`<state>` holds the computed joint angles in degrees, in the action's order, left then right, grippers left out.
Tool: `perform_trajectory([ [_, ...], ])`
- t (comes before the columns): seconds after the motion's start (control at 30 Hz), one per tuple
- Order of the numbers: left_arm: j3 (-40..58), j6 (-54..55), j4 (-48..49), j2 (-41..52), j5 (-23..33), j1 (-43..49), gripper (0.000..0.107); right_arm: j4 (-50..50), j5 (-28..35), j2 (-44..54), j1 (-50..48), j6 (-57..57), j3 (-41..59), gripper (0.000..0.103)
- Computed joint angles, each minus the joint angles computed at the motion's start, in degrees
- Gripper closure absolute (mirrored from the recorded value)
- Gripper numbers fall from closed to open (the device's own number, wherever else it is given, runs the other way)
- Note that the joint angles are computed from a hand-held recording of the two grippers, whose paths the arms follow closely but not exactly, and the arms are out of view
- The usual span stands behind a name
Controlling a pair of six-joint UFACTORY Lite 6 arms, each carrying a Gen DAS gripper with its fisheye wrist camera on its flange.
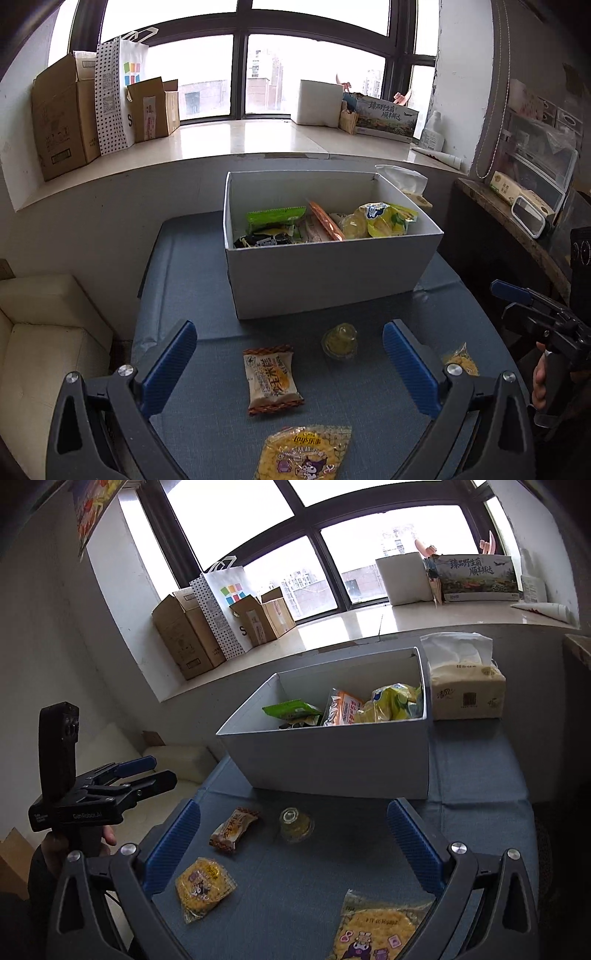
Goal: Organize snacks
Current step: 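Grasp another jelly cup with the right gripper while the left grasps the rice cracker pack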
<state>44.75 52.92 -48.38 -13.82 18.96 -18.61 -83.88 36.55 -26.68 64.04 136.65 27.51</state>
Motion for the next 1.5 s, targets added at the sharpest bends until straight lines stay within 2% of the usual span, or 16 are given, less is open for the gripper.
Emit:
perform_trajectory([
  [0.13,-9.35,-3.15,2.61,-7.44,-2.54,-0.57,0.004,-3.72,3.29,4.35,6.71,10.97,-2.34,0.000],
  [0.2,-13.24,-1.81,1.14,-10.48,-2.17,-0.18,0.004,-6.57,2.88,8.43,7.66,14.82,-1.94,0.000],
  [0.43,-21.79,0.00,0.67,-18.06,-0.37,2.64,0.004,-17.00,-6.04,25.60,0.36,18.52,7.29,0.000],
  [0.6,-24.05,3.10,-1.36,-20.42,2.50,6.85,0.004,-21.39,-11.93,38.20,-7.66,16.85,17.16,0.000],
  [0.7,-24.57,5.71,-3.02,-20.47,3.89,9.13,0.004,-19.39,-15.03,44.30,-11.61,11.89,23.44,0.000],
  [0.8,-25.08,7.79,-4.62,-20.45,4.88,10.75,0.004,-15.80,-16.25,48.50,-13.96,6.69,28.11,0.000],
  [0.9,-25.32,9.27,-5.88,-19.88,4.90,11.49,0.004,-7.16,-16.85,52.07,-15.42,-2.85,32.69,0.000],
  [0.97,-25.31,9.23,-5.74,-19.36,4.54,11.54,0.004,-5.77,-17.32,53.75,-16.18,-4.02,34.30,0.001],
  [1.0,-25.36,9.11,-5.54,-19.28,4.43,11.50,0.004,-5.79,-17.61,54.21,-16.44,-4.20,34.68,0.009],
  [1.03,-25.45,9.15,-5.50,-19.28,4.25,11.50,0.004,-3.56,-17.49,55.14,-16.47,-6.77,35.65,0.024],
  [1.07,-25.47,9.35,-5.66,-19.15,4.17,11.52,0.004,0.74,-14.97,56.09,-15.69,-11.73,37.05,0.033],
  [1.1,-25.40,9.61,-5.87,-18.88,4.15,11.53,0.004,3.02,-14.37,56.65,-15.43,-14.74,37.87,0.055],
  [1.33,-24.79,8.18,-4.97,-16.67,2.00,9.92,0.004,-3.96,-14.96,54.39,-15.15,-6.21,34.20,0.059],
  [1.37,-24.24,8.54,-5.50,-15.38,1.47,9.55,0.004,-5.25,-14.64,53.36,-14.77,-4.57,33.09,0.059],
  [1.4,-23.43,8.85,-6.03,-13.81,1.03,9.13,0.004,-7.05,-14.19,52.01,-14.28,-2.52,31.73,0.065],
  [1.5,-19.55,11.49,-9.38,-6.63,-2.15,6.80,0.004,-7.07,-11.41,47.28,-12.09,-1.77,27.64,0.064],
])
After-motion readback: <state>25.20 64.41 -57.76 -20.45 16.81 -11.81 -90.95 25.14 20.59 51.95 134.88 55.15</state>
